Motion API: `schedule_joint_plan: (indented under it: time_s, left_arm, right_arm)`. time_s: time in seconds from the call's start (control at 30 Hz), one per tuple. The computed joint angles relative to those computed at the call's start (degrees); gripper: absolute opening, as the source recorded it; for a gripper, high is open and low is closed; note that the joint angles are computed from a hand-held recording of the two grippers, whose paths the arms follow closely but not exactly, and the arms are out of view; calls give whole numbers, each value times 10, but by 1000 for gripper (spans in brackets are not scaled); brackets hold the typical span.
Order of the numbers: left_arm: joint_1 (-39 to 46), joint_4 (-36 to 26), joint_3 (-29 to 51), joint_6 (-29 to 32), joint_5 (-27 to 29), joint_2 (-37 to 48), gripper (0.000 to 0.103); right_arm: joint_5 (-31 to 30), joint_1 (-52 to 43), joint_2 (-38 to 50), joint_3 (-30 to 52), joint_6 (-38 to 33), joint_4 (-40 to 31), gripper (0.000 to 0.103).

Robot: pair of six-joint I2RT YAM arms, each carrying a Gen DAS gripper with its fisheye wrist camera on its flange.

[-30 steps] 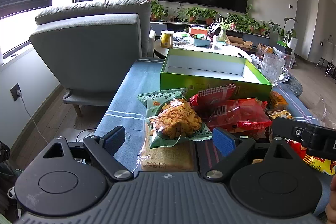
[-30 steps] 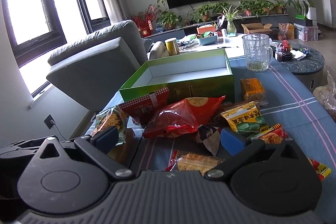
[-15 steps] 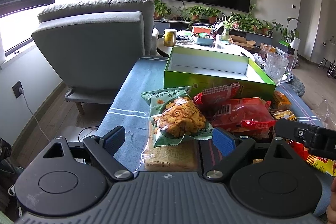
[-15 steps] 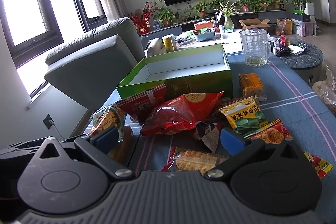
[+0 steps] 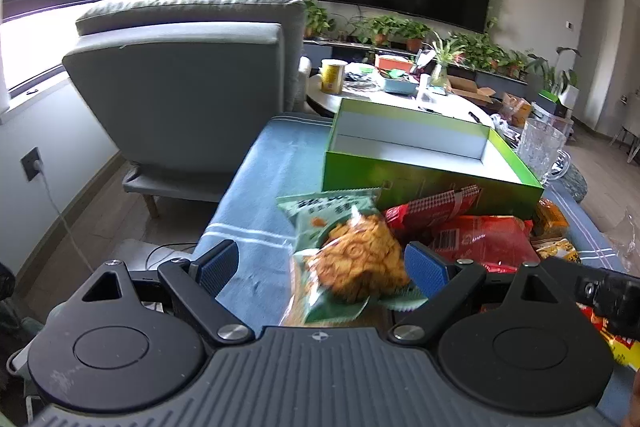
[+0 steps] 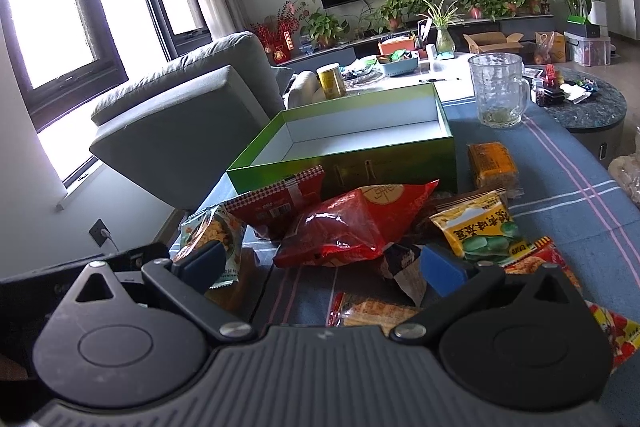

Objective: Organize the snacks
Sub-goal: 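Grasp the green-and-white snack bag with the right gripper and lift it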

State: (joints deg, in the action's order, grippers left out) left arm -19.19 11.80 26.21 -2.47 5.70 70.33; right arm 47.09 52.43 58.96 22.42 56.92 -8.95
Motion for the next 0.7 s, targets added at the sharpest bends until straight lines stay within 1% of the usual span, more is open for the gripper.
schedule_joint_plan:
  time_s: [0.13,0.23,0.3,0.37,0.4,0.43,0.47,0.57,0.63,0.7]
  left_arm:
    - [-29,15,41,11,-25,74,89]
    - [-32,12,55,17,-31,100,89]
    - [-14,25,45,14,-10,96,89]
    - [11,23,44,10,13,93,89]
    - [25,21,45,8,28,93,87]
    - [39,17,48,7,43,93,83]
    - [54,12,52,5,61,95,82]
    - [96,15,51,7,114,94,81]
    - [110,12,58,16,135,104,77]
    - [121,2,66,24,160,117,75]
  right_arm:
    - [-22,-28,2,-2,-28,25,81]
    - [-43,-54,-10,-8,-50,40,81]
    - [-67,-77,-24,-16,-68,54,81]
    - [-100,-102,-32,-21,-85,70,81]
    - [-119,-114,-34,-23,-93,80,80]
    - [-142,-127,-32,-22,-102,89,80]
    - [-169,-140,-27,-18,-112,100,80]
    - [-266,-176,5,2,-144,135,80]
    - [-328,-196,39,21,-159,158,80]
    - [-362,-205,77,44,-159,171,80]
